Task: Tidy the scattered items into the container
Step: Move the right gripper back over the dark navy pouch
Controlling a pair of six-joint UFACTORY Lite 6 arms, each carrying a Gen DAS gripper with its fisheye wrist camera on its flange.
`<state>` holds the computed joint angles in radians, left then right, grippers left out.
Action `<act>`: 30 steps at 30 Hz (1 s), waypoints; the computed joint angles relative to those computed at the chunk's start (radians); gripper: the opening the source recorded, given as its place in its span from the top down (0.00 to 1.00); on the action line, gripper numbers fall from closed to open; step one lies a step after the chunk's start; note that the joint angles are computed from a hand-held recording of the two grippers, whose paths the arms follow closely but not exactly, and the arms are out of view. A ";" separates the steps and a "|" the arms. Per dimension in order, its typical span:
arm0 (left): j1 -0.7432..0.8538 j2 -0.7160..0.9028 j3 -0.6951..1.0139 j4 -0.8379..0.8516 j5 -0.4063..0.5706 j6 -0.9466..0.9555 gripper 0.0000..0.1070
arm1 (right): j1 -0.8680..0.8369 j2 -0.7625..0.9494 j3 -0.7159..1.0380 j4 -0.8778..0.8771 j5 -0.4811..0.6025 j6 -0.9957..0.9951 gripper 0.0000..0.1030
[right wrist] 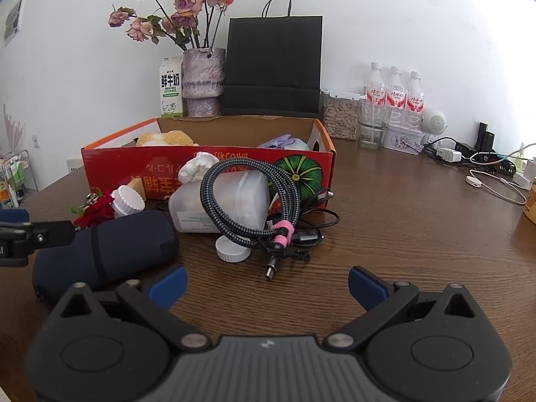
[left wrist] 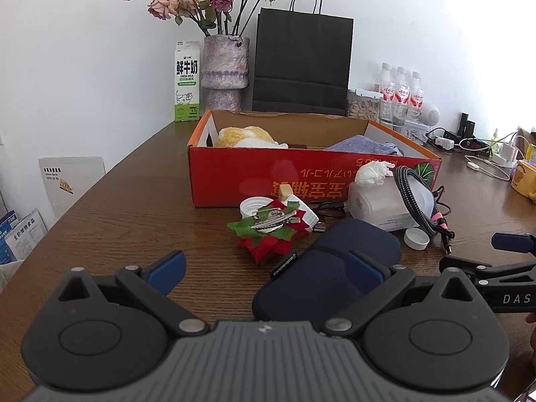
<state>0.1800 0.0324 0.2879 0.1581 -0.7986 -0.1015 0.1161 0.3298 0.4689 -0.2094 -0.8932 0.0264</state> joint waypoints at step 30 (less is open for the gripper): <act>-0.105 0.030 0.035 -0.092 0.046 0.078 0.04 | -0.003 0.004 0.009 -0.018 0.019 0.003 0.00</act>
<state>0.0746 0.0625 0.3232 0.0661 -0.7531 -0.0231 0.1136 0.3340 0.4781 -0.2276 -0.8738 0.0297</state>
